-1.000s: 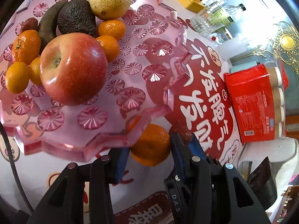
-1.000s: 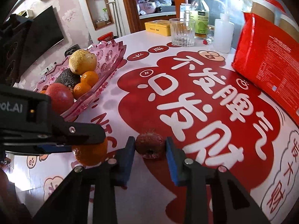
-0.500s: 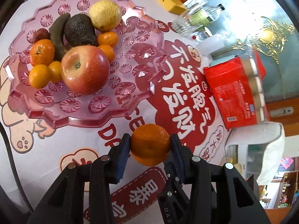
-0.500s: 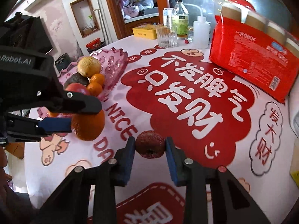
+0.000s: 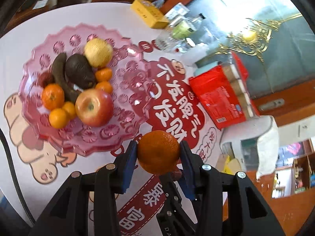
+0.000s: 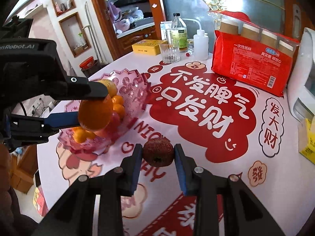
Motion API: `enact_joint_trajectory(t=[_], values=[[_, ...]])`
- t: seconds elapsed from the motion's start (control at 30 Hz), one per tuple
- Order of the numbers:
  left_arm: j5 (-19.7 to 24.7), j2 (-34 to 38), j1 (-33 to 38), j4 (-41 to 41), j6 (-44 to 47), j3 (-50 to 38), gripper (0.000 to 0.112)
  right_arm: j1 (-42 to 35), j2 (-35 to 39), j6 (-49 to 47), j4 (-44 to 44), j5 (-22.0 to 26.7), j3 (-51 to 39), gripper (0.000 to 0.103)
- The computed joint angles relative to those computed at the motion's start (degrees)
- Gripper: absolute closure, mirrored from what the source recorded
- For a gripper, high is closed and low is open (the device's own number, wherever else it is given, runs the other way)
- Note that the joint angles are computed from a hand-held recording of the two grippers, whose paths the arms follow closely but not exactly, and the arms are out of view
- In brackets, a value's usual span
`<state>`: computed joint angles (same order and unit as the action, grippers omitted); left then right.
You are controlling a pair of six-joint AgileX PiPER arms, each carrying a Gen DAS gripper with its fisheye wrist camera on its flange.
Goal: Organize fruits
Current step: 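Lift and carry the mandarin and lychee into the pink bowl, then open both grippers to release the fruits in the bowl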
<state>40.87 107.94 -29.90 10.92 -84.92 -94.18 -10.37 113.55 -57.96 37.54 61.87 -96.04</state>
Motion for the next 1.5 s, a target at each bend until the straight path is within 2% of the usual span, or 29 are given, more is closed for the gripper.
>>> enact_joint_trajectory(t=[0.2,0.47,0.6,0.83,1.03,1.2,1.3,1.33,1.4,1.43,1.5], values=[[-1.57,-6.32,4.67,-6.52,14.88,5.39,0.07,4.56,-6.24,7.69,-1.67,-4.41,5.56,0.07],[0.25,-12.38,15.31,-16.22,35.62,10.39,0.07,12.78,-12.2,20.56,-3.5,-10.89,11.09,0.07],[2.8,-12.79,20.94,-22.29,48.07,10.93,0.07,17.19,-13.47,26.84,-5.24,-14.85,12.6,0.07],[9.95,-10.0,29.58,-30.06,68.41,8.6,0.07,24.1,-12.78,37.89,-8.98,-21.13,13.9,0.07],[11.56,-8.1,33.2,-31.52,79.2,8.62,0.07,29.01,-11.38,46.5,-15.25,-25.58,14.25,0.07],[12.16,-6.06,34.91,-31.95,82.49,8.64,0.07,30.75,-9.67,51.0,-18.81,-26.76,13.34,0.07],[9.55,-6.72,34.79,-32.43,83.73,9.93,0.068,31.16,-8.99,52.98,-19.98,-27.17,12.7,0.069],[8.4,-7.25,34.74,-33.25,84.57,10.67,0.067,31.18,-8.83,53.64,-20.15,-27.07,12.5,0.068],[6.41,-8.18,34.71,-34.42,86.08,11.71,0.053,31.3,-8.94,54.76,-21.02,-27.01,12.31,0.056],[5.46,-8.85,34.41,-34.1,86.1,12.31,0.049,31.35,-9.32,55.04,-21.4,-27.44,12.67,0.053],[4.73,-9.92,34.0,-33.55,86.21,13.05,0.048,31.17,-10.21,55.19,-21.62,-28.03,13.57,0.048]])
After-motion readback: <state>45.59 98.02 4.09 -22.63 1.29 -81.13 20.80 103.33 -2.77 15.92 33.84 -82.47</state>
